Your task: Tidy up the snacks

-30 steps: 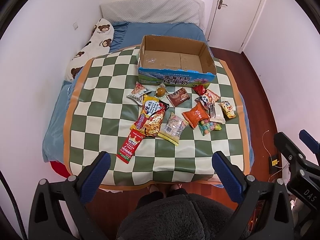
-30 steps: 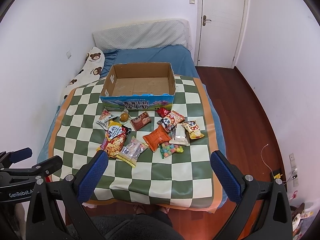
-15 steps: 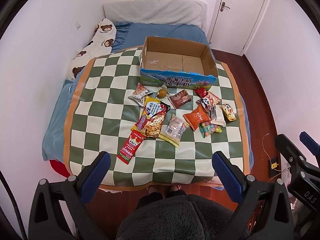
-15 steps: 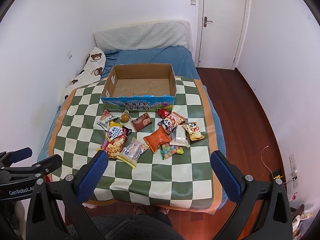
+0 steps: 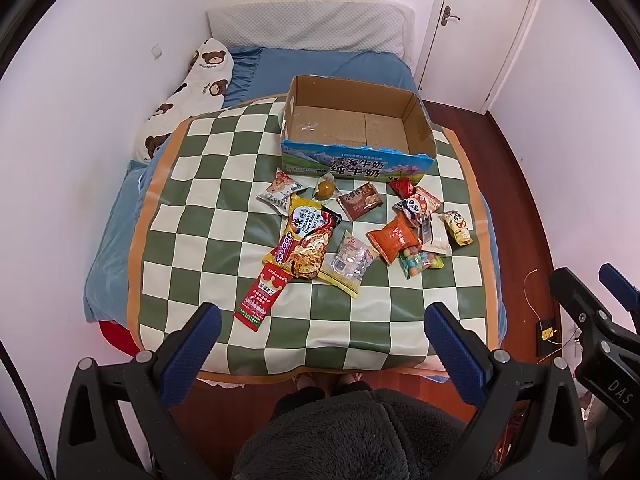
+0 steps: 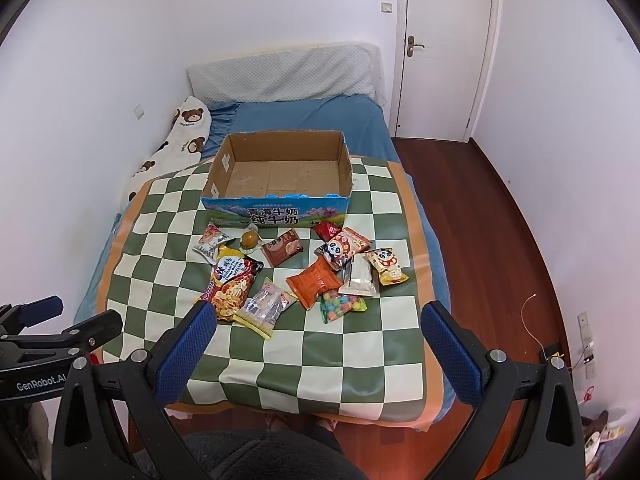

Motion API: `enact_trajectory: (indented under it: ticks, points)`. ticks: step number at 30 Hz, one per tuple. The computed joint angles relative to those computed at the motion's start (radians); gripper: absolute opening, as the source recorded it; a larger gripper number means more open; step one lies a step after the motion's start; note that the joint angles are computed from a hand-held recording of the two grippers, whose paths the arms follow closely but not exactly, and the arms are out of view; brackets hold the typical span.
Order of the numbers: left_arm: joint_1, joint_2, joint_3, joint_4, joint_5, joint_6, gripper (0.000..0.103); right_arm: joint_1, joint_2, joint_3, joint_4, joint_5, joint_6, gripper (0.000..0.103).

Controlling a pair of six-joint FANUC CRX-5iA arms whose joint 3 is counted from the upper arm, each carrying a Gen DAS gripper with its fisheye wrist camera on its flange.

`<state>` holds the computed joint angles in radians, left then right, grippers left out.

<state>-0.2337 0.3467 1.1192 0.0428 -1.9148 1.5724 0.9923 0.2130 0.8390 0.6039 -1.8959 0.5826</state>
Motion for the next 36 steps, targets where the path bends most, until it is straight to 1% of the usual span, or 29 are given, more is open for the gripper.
enact_trajectory:
  ticks: [5,11,21,29,32,36]
  points:
    - [0.000,0.006,0.011,-0.002,-0.005,0.000,0.103,0.000,-0.001,-0.002,-0.002,0.001,-0.004,0.103]
    - [0.002,-0.002,-0.004,0.003,0.004,0.001,0.103,-0.001,-0.004,-0.009,-0.003,0.006,-0.009,0.103]
    - [0.002,0.011,0.019,-0.001,-0.005,-0.004,0.103,-0.002,-0.007,-0.015,-0.001,0.009,-0.009,0.103]
    - [0.001,0.004,0.006,-0.001,-0.001,0.004,0.103,0.001,-0.015,-0.028,-0.002,0.015,-0.017,0.103]
    - [-0.002,-0.007,-0.012,-0.008,0.013,0.001,0.103,0.000,-0.016,-0.029,-0.006,0.017,-0.020,0.103]
    - [0.000,-0.015,-0.054,-0.055,0.075,-0.016,0.103,-0.025,-0.014,-0.058,-0.027,0.058,-0.046,0.103]
